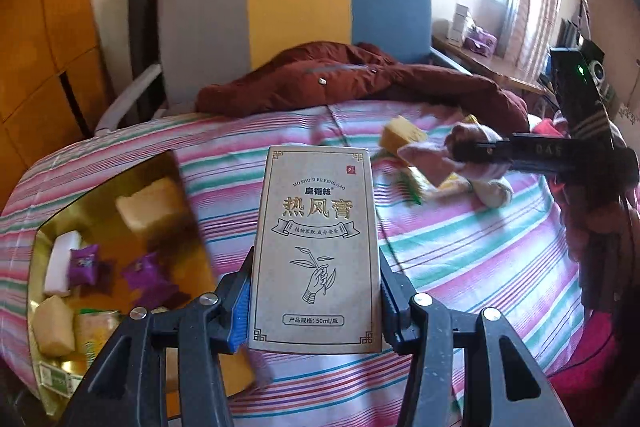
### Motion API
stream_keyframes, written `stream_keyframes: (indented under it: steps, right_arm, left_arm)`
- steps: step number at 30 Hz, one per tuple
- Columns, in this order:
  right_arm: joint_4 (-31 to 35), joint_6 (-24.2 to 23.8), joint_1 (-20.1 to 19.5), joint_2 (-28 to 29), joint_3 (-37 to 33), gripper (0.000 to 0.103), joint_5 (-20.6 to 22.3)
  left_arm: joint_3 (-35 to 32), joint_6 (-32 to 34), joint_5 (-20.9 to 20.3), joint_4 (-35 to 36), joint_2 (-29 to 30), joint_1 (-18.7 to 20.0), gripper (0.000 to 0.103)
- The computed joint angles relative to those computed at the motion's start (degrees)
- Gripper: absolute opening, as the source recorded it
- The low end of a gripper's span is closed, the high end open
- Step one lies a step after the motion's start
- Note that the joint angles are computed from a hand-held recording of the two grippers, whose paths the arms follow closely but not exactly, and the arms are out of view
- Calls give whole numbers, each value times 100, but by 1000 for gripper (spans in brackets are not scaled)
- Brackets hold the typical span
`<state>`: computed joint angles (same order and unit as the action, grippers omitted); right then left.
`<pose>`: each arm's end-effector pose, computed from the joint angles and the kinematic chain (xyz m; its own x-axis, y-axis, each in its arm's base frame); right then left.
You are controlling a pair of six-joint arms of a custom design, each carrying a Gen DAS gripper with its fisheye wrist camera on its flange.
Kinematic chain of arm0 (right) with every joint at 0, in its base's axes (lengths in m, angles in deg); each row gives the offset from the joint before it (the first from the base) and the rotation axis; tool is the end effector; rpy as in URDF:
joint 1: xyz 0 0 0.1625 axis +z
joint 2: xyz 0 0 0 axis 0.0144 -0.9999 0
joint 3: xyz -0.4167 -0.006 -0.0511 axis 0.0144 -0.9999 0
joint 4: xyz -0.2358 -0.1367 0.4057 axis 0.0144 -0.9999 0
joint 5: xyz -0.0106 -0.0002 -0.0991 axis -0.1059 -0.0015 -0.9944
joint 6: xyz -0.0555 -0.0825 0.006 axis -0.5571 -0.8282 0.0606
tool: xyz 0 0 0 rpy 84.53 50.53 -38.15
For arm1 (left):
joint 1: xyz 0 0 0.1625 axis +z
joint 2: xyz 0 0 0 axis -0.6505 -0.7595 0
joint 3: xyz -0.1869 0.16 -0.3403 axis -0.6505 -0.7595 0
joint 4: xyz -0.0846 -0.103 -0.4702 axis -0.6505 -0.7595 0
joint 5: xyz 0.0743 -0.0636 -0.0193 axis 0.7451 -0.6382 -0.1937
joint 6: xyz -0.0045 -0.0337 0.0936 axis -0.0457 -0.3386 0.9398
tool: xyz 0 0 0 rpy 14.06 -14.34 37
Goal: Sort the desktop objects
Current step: 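Lift and carry the box and sock toward the gold tray with both tools, then lower the box and sock into the gold tray and open both tools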
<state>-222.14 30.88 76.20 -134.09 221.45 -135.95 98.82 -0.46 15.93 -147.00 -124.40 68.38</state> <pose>0.0436 -0.3196 0.2942 -0.9286 0.1962 0.3149 -0.0985 0.6880 -0.7190 -0.3085 -0.3740 0.0552 -0.5634 0.6424 -0.5196 0.8010 0.5789 -0.1529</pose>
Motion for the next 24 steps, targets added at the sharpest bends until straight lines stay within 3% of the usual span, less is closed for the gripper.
stream_keyframes:
  steps: [12,24]
  right_arm:
    - [-631,704,1455,1733,-346,44,-831]
    - [-1193,1185,2539,3354,-743,45,-1137]
  left_arm:
    - [357,-172,290,183,-880,356,51]
    - [705,-333,653,407,-2044,1053,51]
